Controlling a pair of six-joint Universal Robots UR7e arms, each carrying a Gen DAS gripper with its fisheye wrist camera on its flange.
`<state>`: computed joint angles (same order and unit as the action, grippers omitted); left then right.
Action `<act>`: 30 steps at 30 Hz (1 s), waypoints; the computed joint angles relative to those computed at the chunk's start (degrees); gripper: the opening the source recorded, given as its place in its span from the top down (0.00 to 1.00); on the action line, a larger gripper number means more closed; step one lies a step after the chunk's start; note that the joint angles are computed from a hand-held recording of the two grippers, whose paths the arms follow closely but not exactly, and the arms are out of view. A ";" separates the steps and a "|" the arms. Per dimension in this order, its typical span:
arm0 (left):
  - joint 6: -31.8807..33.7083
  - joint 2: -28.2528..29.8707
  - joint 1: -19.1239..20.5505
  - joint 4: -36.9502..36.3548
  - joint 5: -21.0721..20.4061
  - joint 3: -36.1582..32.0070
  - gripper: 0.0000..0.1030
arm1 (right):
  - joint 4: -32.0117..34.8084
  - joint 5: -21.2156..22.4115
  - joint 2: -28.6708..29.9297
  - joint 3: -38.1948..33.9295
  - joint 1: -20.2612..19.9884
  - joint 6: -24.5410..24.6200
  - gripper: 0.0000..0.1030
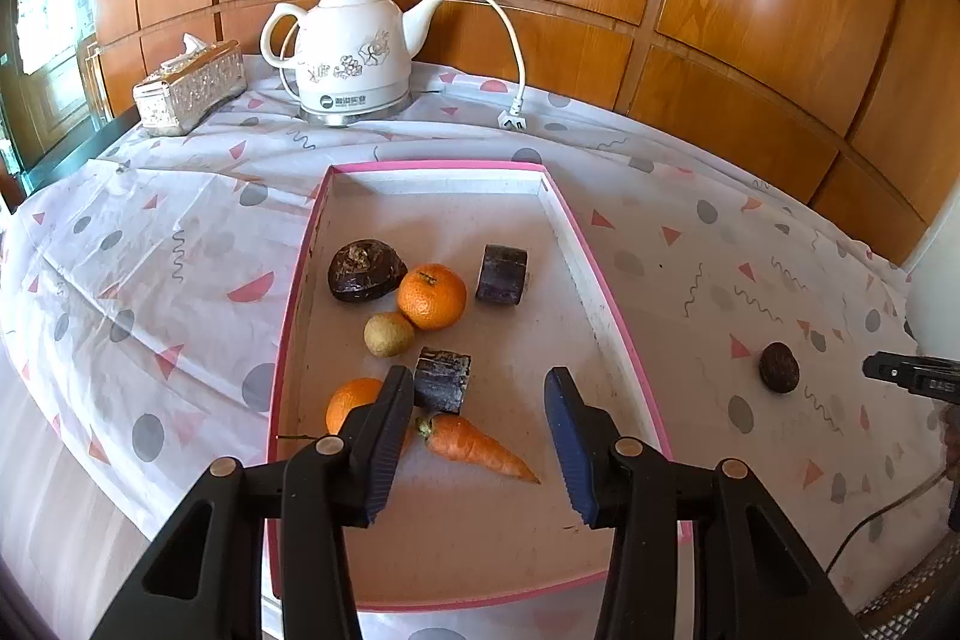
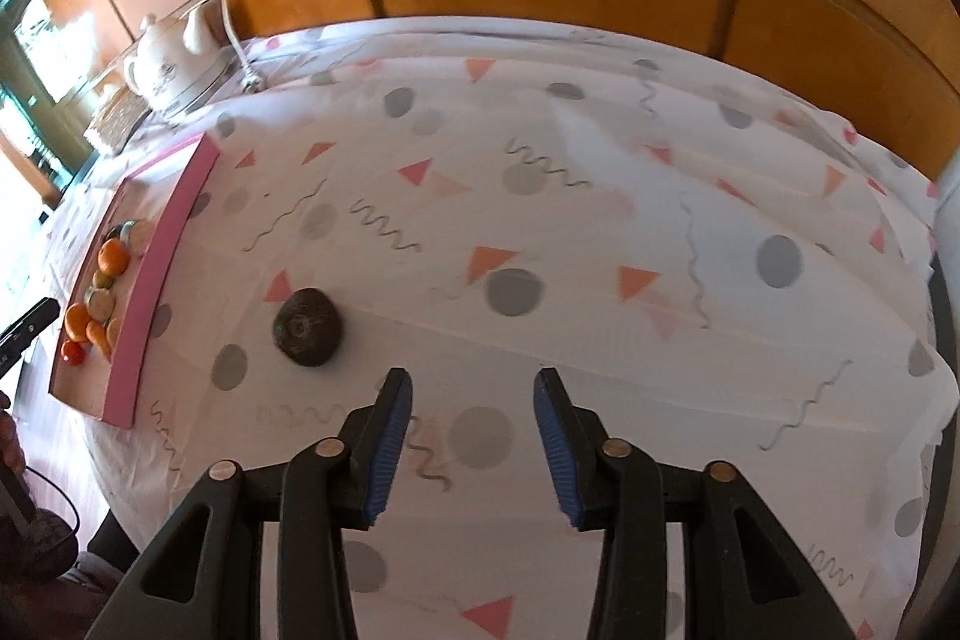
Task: Organize fruits
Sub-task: 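Reach the right gripper to the dark round beet and grasp it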
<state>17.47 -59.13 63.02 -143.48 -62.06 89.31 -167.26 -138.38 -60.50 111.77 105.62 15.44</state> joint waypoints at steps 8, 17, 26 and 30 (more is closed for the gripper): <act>-0.17 -0.55 0.18 -0.28 -0.20 0.23 0.52 | 4.25 2.97 5.55 -6.89 0.19 -2.65 0.55; -0.78 -0.74 0.71 0.20 -0.06 -0.26 0.52 | 9.25 3.35 12.26 -14.54 -0.20 -3.85 0.47; -1.79 -0.89 1.62 0.79 1.09 -1.01 0.50 | 14.50 0.31 16.17 -19.19 -0.45 -3.14 0.53; -2.55 -1.19 2.28 0.92 2.19 -1.43 0.50 | 12.73 -0.59 16.72 -18.95 -0.13 -4.88 0.57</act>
